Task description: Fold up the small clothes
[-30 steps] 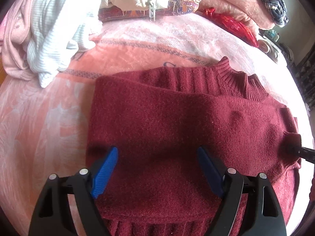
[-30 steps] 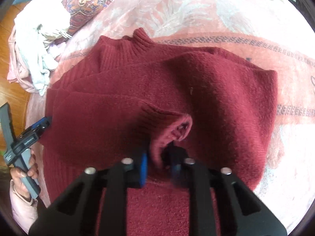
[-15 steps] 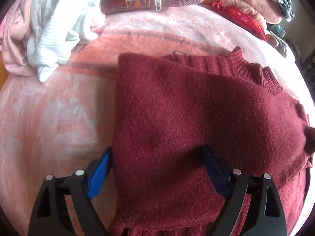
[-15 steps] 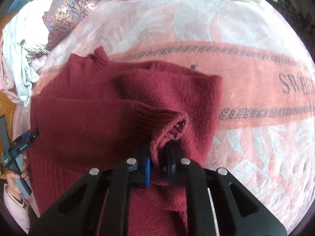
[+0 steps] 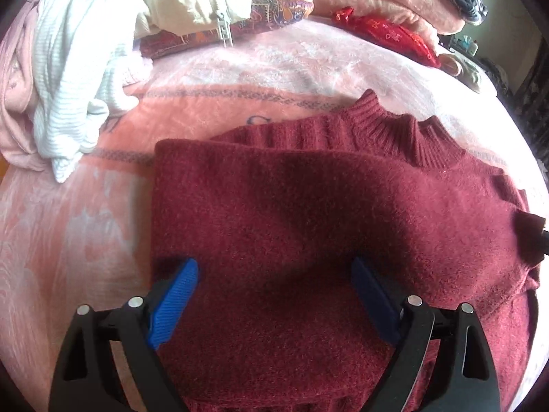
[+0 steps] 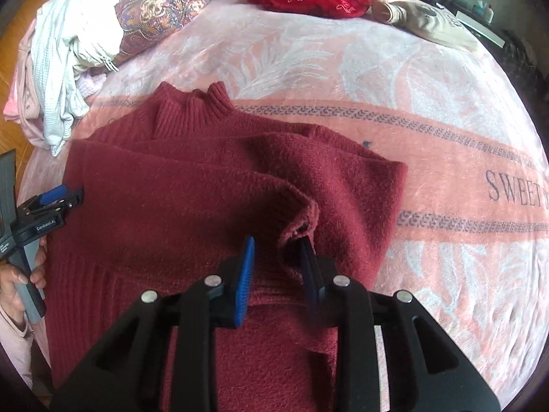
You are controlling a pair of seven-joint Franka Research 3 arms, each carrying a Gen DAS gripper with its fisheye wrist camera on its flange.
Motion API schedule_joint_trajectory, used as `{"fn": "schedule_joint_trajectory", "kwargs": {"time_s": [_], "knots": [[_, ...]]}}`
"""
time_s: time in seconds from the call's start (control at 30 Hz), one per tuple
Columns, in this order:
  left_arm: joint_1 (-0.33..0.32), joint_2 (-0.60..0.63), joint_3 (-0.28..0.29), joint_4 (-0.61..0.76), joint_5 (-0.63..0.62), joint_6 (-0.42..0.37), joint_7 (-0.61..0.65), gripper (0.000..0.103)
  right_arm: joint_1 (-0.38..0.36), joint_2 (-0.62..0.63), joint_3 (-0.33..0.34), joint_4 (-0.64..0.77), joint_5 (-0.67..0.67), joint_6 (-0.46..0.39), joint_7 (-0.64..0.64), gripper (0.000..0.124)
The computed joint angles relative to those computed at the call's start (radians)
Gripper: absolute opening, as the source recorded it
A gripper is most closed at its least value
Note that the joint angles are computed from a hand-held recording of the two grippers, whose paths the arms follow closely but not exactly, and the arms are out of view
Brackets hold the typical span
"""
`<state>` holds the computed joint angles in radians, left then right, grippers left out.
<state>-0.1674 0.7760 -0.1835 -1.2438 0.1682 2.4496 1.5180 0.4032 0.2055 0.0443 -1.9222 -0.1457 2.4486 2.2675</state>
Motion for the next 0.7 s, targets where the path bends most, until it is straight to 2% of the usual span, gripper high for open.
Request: {"fn": "schedule_joint_trajectory", "kwargs": {"time_s": [0.1,0.2,0.27,0.4,0.5,0.57,0.63,0.7], "knots": [[0.004,0.006,0.006,-0.011,0.007,0.019,-0.004,0.096,-0.008,0.01,-0.008,-0.019,0.008,-0.021,0.015,0.028],[0.0,0.009,0.011,-0.017,0.016,0.036,-0.011,0.097,-0.028,-0.004,-0.007,-0.084,0.05,0.063,0.005,0.029],[0.0,0.004,0.012,-0.028,0.021,0.049,-0.016,0.097,-0.045,-0.027,-0.002,-0.106,0.109,0.078,-0.007,0.029],[0.033,-0.03,-0.011,-0.059,-0.017,0.051,-0.011,0.094,-0.046,-0.107,-0.015,-0.153,0.04,0.084,0.08,0.03],[0.046,-0.066,-0.017,-0.1,-0.031,0.105,-0.019,0.094,-0.054,-0.15,0.007,-0.173,0.027,0.112,0.069,0.033],[0.058,-0.074,-0.039,-0.101,-0.057,0.103,-0.007,0.094,-0.057,-0.163,0.026,-0.175,0.063,0.145,0.022,0.033],[0.063,-0.072,-0.06,-0.094,-0.08,0.084,0.021,0.094,-0.058,-0.143,0.045,-0.151,0.169,0.143,-0.084,0.033],[0.033,-0.053,-0.042,-0.067,-0.06,0.045,0.023,0.094,-0.055,-0.105,0.054,-0.119,0.238,0.121,-0.137,0.033]]}}
